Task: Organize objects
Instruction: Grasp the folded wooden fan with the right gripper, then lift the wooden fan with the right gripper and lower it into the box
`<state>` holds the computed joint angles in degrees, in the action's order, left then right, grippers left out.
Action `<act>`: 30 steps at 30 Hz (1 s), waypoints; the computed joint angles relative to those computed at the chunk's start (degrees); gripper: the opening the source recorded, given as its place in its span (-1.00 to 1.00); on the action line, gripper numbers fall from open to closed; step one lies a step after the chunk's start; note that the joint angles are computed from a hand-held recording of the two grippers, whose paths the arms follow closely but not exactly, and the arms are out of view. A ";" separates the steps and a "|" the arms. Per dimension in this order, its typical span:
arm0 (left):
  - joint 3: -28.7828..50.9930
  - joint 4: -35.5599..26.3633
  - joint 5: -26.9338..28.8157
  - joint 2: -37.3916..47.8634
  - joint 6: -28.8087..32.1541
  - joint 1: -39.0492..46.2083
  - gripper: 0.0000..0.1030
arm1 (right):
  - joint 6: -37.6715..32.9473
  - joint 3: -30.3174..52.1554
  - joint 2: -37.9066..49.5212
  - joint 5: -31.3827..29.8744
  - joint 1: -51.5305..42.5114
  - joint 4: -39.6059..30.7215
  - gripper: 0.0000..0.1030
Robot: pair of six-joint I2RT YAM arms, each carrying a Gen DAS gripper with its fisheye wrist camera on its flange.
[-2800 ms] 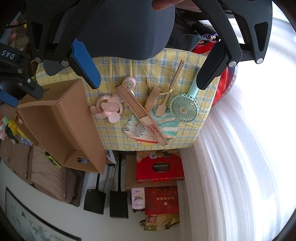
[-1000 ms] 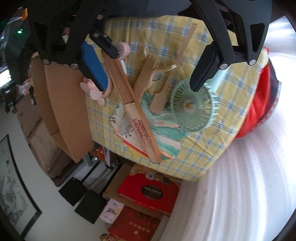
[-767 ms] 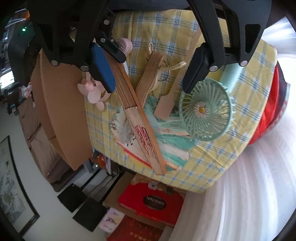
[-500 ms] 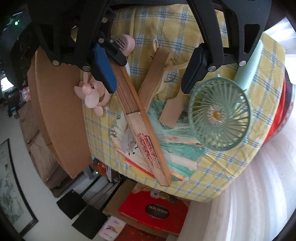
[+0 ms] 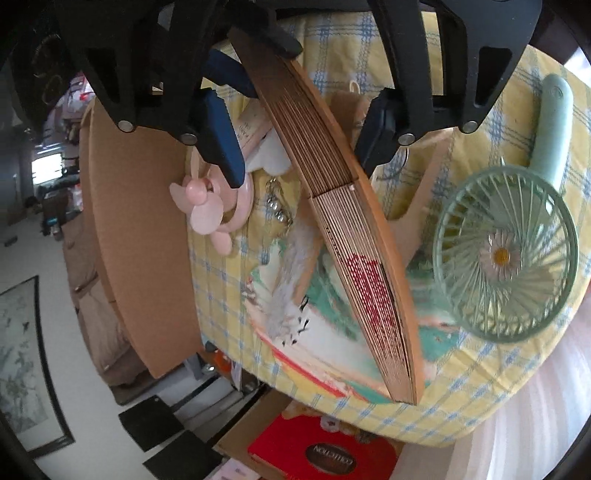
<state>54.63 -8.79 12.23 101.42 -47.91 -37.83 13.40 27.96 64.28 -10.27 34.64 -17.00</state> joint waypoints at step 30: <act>27.87 -19.81 -9.27 -0.24 3.88 -13.83 -0.55 | -9.93 10.76 -31.03 -7.97 -23.04 -33.11 -0.46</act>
<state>82.50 -28.59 2.96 101.18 -44.02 -51.66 3.46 38.73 33.25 -18.25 11.60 -50.12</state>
